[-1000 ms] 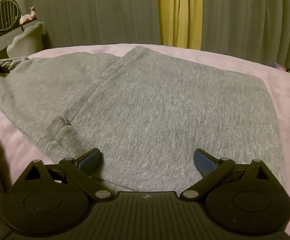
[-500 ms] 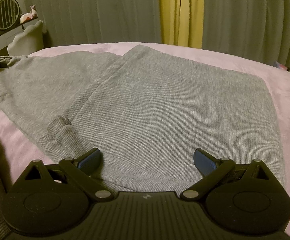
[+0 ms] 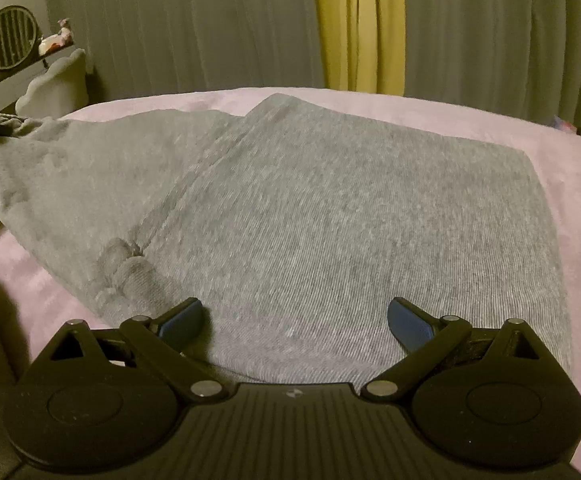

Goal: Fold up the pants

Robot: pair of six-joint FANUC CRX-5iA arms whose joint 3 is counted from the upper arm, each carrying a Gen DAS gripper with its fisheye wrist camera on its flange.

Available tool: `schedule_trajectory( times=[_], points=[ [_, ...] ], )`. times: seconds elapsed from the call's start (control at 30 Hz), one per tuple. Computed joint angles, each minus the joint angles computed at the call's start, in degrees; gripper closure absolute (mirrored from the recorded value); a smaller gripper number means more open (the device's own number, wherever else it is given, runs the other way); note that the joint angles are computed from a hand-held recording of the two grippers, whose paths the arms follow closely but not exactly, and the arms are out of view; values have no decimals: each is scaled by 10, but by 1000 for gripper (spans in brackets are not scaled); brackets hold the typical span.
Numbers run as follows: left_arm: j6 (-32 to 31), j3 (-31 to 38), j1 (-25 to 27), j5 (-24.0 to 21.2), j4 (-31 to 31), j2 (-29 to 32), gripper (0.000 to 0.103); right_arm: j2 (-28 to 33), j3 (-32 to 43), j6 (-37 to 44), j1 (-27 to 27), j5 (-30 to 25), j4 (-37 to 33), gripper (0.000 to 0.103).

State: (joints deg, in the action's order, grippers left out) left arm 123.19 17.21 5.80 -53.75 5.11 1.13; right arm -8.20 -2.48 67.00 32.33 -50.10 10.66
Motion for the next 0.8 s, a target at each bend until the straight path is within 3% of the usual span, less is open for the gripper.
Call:
schedule_trajectory(
  times=[0.1,0.27,0.47,0.57,0.73,0.8],
  points=[
    [-41,31,-29,8,-9,7,77,-6,1,-39,-13,19,-12,4],
    [-90,98,-96,22,-17,37,77,-36,-50,-202,-32,86,70,4],
    [-169,163,-186,49,16,97,77,-56,-76,-305,-57,111,102,5],
    [-241,185,-234,45,44,137,77,-66,-89,-348,-70,131,115,5],
    [-331,185,-290,-5,98,203,72,-79,-88,-365,-107,137,67,5],
    [-318,243,-295,-100,111,255,67,-82,-85,-370,-119,135,46,5]
  ],
)
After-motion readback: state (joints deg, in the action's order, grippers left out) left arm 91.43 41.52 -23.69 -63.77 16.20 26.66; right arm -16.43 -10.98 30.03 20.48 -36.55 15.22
